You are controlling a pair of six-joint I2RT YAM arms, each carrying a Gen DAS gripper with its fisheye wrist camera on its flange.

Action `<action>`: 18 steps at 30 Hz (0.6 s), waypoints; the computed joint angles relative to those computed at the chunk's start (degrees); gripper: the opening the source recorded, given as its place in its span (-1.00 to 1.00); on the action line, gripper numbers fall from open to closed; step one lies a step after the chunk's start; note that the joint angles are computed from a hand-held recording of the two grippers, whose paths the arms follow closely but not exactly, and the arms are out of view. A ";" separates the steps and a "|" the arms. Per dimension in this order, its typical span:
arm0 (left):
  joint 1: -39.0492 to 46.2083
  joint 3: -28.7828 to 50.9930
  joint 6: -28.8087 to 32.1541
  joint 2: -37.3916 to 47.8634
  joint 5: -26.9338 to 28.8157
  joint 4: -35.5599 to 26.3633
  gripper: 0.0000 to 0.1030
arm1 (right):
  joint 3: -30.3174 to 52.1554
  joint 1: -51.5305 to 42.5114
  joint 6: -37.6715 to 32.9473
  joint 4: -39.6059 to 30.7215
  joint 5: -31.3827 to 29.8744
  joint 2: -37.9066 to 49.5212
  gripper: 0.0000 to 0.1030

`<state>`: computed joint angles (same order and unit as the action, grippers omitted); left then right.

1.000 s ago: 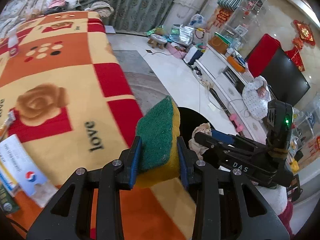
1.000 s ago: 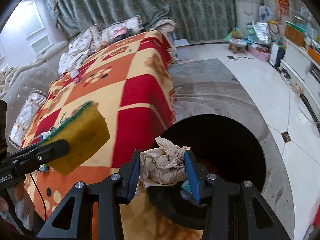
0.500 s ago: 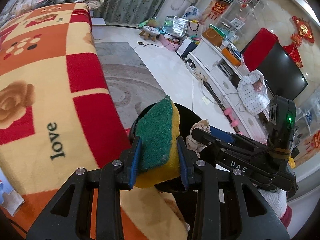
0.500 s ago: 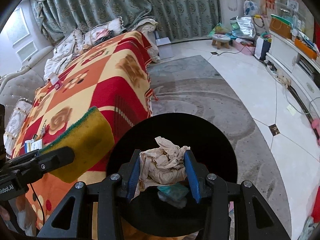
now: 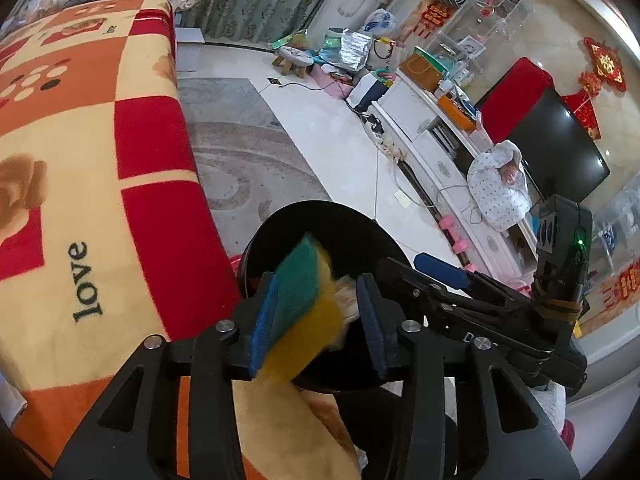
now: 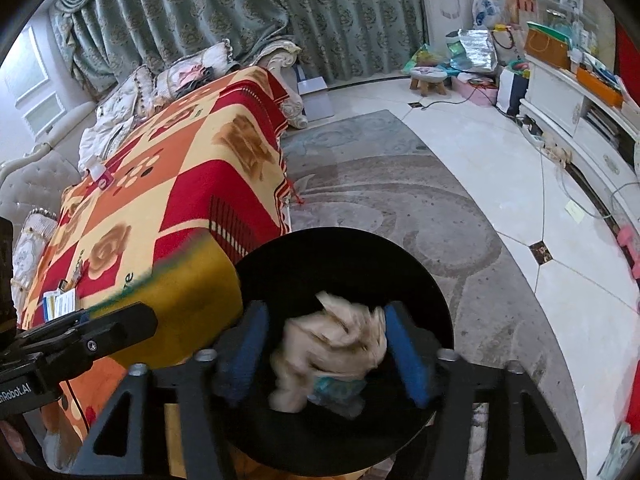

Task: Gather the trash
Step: 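Open both tools over the black bin to drop the sponge and paper, then move both open tools back over the remaining trash on the blanket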

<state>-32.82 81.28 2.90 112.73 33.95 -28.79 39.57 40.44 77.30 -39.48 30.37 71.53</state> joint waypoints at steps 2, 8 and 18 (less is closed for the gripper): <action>0.41 -0.28 0.08 -0.19 0.00 -0.09 -0.18 | -0.07 0.29 0.34 0.09 -0.02 -0.09 0.28; 1.48 -3.76 1.43 -3.61 -2.34 0.57 -0.18 | 0.90 1.33 0.55 0.48 -0.37 1.28 0.28; 6.25 -9.62 4.61 -8.92 -7.75 1.74 -0.18 | 7.20 4.44 -0.46 1.91 -0.70 8.27 0.28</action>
<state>-26.57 71.67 7.51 103.81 26.20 -27.05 46.76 44.88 76.84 -37.57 29.67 79.80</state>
